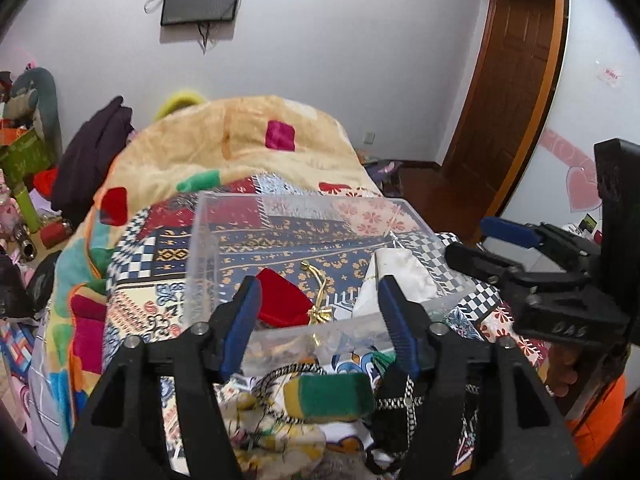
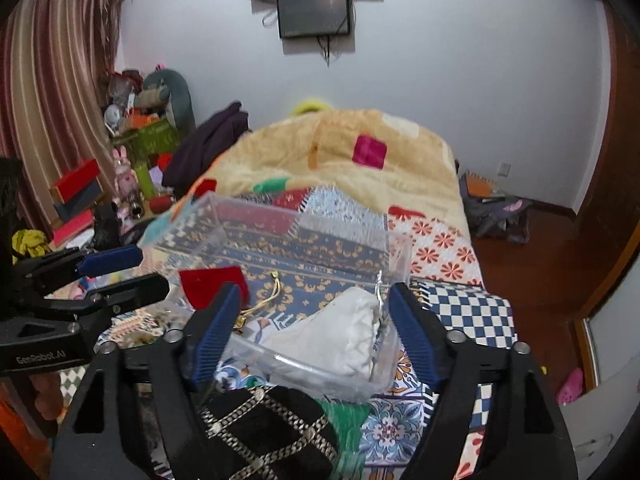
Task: Organize soft objects
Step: 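Drop the white bag and red pouch into the clear box with both tools, then grasp the black knit cap with the right tool while the left grasps the sponge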
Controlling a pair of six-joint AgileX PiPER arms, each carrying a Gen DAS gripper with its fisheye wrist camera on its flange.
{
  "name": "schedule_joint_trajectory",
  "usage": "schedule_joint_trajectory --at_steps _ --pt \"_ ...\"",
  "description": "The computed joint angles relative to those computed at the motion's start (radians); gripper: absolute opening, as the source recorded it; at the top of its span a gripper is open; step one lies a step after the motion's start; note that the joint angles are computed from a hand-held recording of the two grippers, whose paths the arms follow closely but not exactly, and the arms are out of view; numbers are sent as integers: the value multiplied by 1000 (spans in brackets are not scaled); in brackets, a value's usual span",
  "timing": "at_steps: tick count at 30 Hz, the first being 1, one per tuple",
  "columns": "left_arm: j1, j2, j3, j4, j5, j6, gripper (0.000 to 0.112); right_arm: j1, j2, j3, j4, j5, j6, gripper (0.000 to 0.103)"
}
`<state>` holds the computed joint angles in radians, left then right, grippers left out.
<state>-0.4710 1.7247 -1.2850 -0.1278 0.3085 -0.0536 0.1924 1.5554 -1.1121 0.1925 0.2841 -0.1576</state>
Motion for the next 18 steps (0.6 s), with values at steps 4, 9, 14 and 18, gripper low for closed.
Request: schedule_joint_trajectory --at_steps 4,9,14,18 --pt "-12 -62 81 41 -34 -32 70 8 -55 54 33 -18 -20 85" --pt "-35 -79 154 72 -61 -62 71 34 -79 120 -23 -25 25 85" --pt "-53 -49 205 91 -100 -98 71 53 -54 189 -85 -53 88 85" --pt "-49 -13 214 25 -111 -50 63 22 -40 238 84 -58 -71 84"
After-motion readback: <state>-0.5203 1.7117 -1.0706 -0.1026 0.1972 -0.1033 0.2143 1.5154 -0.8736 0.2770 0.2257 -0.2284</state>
